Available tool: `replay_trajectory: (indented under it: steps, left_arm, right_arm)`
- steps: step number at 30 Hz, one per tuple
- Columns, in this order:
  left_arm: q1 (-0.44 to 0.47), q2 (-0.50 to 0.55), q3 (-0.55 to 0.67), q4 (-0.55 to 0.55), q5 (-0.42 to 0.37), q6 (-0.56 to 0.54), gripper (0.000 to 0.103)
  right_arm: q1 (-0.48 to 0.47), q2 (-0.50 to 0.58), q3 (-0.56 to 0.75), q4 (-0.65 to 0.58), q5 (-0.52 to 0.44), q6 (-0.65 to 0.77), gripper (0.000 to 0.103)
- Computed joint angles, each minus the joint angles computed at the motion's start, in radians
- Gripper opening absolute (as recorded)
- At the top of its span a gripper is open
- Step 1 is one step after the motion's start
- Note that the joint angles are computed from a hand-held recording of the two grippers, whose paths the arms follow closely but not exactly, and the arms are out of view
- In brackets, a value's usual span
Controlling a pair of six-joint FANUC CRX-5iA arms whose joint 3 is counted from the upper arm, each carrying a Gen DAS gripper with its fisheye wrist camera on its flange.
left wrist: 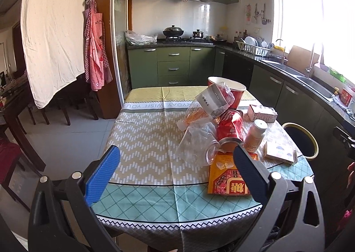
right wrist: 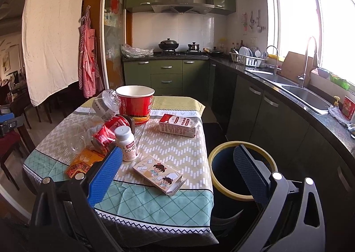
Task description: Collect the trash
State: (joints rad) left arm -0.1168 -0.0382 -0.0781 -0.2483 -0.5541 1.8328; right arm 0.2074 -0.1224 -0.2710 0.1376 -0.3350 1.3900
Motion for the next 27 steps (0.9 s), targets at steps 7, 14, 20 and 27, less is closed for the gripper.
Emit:
replay_trajectory:
  steps: [7, 14, 20, 27]
  left_arm:
    - [-0.021, -0.015, 0.003, -0.055, 0.001, 0.045, 0.097]
    - [-0.034, -0.024, 0.008, -0.074, 0.002, 0.051, 0.097]
    - [-0.045, -0.027, 0.013, -0.099, -0.001, 0.068, 0.097]
    - [-0.047, -0.022, 0.017, -0.096, -0.008, 0.061, 0.097]
  right_arm:
    - [0.003, -0.015, -0.008, -0.004, 0.008, 0.001, 0.099]
    - [0.005, -0.021, -0.012, -0.003, 0.011, 0.001, 0.099]
    - [0.006, -0.024, -0.011, -0.009, 0.007, 0.009, 0.099]
    - [0.012, -0.015, -0.013, 0.025, 0.006, -0.019, 0.099]
